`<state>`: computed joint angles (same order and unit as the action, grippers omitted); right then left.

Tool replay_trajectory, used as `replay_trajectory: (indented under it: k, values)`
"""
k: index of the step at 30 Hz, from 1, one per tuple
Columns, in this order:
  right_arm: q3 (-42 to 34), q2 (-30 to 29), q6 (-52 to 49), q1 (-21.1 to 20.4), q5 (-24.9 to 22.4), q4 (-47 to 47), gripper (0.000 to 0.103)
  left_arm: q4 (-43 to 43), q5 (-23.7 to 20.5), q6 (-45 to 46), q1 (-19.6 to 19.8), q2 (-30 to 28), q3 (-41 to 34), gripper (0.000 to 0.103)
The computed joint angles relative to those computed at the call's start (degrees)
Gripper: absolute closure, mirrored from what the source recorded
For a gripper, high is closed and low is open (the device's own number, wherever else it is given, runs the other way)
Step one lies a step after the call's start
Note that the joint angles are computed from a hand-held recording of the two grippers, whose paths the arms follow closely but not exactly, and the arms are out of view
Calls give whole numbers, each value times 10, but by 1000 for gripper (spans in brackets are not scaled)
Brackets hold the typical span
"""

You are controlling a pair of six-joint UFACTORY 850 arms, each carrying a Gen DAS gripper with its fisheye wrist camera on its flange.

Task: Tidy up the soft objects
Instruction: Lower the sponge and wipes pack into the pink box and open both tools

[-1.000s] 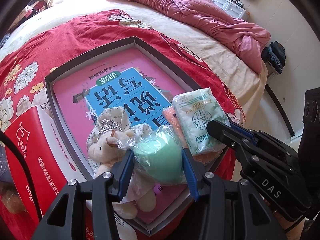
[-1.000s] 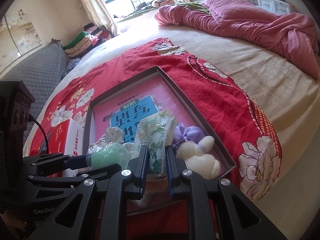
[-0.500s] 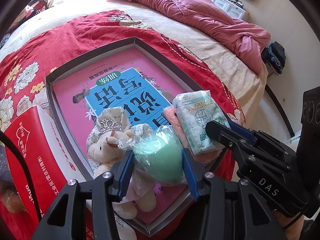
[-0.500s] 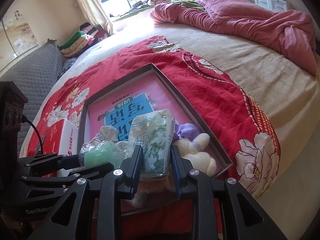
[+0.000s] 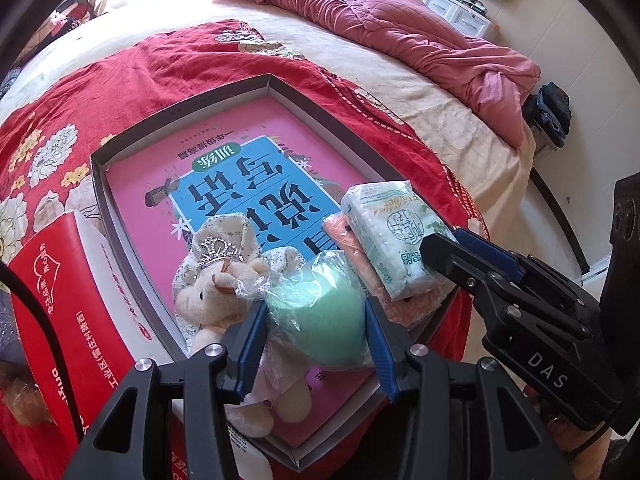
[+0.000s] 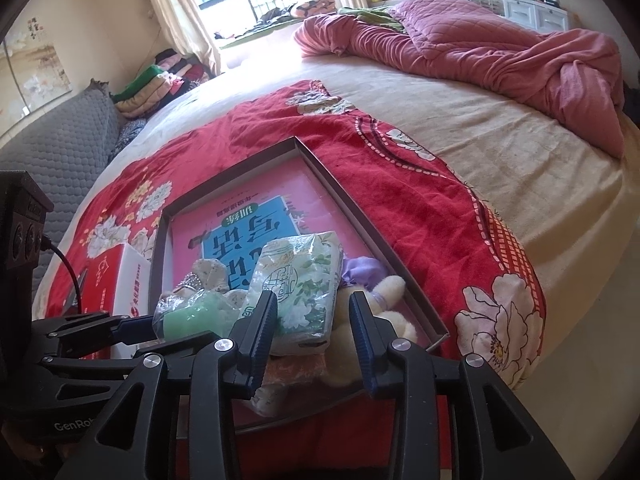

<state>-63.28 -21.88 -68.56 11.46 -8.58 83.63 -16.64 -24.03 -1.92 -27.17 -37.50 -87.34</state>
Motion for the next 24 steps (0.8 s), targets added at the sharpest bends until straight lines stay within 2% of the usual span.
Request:
replay_trajectory:
  k: [7, 10, 13, 24]
  values:
    - [2, 2, 10, -1, 8, -6, 63, -29, 3, 23, 1, 2, 1, 54]
    - [4, 4, -4, -1, 9, 9, 62, -11, 0, 8, -1, 0, -3, 54]
    - [5, 6, -3, -1, 12, 10, 55, -21, -2, 15, 0, 0, -2, 54]
    - [4, 7, 7, 0, 14, 0, 53, -4, -6, 3, -1, 0, -4, 52]
